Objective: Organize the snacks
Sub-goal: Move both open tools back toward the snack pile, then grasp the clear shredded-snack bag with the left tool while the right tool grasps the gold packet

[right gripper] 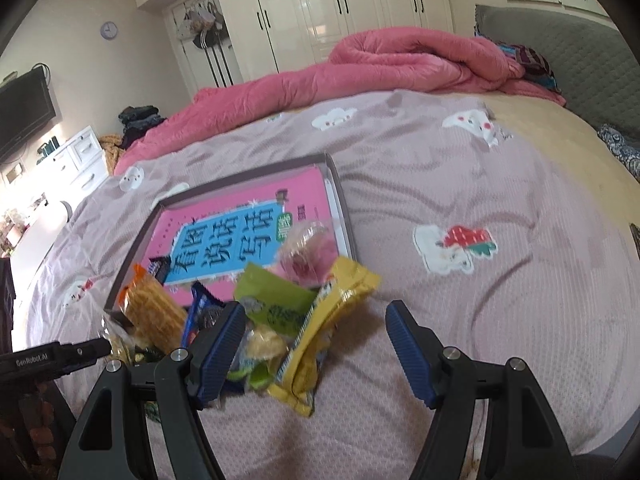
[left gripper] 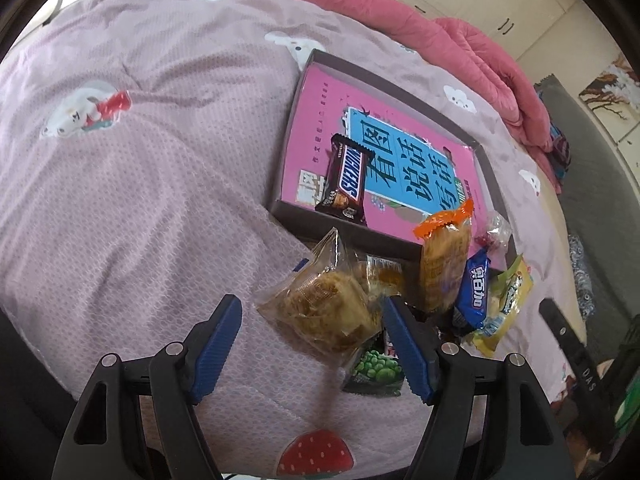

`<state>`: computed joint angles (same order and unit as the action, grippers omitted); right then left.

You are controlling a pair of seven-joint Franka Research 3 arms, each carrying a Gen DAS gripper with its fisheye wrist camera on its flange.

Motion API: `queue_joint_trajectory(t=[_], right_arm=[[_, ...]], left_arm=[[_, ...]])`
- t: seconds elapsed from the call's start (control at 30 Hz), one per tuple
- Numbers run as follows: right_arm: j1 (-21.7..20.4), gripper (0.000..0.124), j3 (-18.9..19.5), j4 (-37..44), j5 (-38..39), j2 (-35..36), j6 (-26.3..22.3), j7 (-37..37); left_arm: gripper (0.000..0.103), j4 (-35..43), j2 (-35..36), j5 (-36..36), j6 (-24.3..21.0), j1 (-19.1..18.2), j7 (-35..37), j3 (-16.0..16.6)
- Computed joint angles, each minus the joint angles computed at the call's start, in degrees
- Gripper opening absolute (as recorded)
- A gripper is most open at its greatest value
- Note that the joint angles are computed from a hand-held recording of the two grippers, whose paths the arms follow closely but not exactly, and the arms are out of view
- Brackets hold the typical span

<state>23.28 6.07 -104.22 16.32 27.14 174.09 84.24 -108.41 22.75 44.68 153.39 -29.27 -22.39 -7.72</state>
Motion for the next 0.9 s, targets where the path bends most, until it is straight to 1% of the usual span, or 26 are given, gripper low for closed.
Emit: queue_joint_trajectory(t=[0.13, 0.23, 0.3, 0.43, 0.5, 0.63, 0.73, 0.77, 0.83, 0.9], right_arm=[[-0.5, 0.072, 0.1, 0.3, 0.8, 0.4, -2.3, 0.9], [-2.9, 0.072, 2.7, 0.9, 3.0, 1.0, -3.5, -0.7], [-4.2, 0.071, 4.1, 1.8, 4.7, 1.7, -4.7, -1.9], [-5.4, 0.060, 5.4, 3.8, 7.2, 3.4, -6.4, -3.7], [-4.8, 0.056, 4.9, 4.6, 7.4, 4.0, -7.0, -3.9], [-5.2, 0.047, 5.5, 6.6, 8.6, 5.5, -9.0, -5.5], [-4.8, 0.036, 5.3, 8.1, 8.7, 6.7, -10.3, -6.1], [-4.9, 0.028, 5.4, 8.6, 8.9, 7.0, -10.8, -6.4], [-4.5, 0.023, 4.9, 9.3, 8.8, 7.5, -11.5, -6.6], [-4.8, 0.021, 5.4, 9.4, 9.4, 7.6, -11.5, -7.3]], left_arm=[[0.075, -0.4, 0.6, -0.8, 2.2, 0.6, -0.4, 0.1], [0.075, -0.8, 1.0, -1.2, 4.4, 0.6, -0.9, 0.6], [0.075, -0.7, 1.1, -1.4, 4.6, 0.5, -0.6, 0.8], [0.075, -0.8, 1.1, -1.6, 5.1, 0.3, -0.5, 1.2], [0.075, -0.7, 1.3, -1.6, 5.5, 0.2, -0.6, 1.5], [0.075, -0.4, 1.6, -1.6, 5.7, 0.0, -0.7, 1.8], [0.076, -0.2, 1.9, -1.6, 5.8, -0.1, -0.7, 1.9], [0.076, 0.0, 2.1, -1.7, 5.9, -0.1, -0.8, 2.0], [0.076, 0.3, 2.4, -1.9, 5.8, -0.2, -0.8, 2.1], [0.076, 0.5, 2.6, -1.8, 5.8, -0.4, -1.2, 2.4]])
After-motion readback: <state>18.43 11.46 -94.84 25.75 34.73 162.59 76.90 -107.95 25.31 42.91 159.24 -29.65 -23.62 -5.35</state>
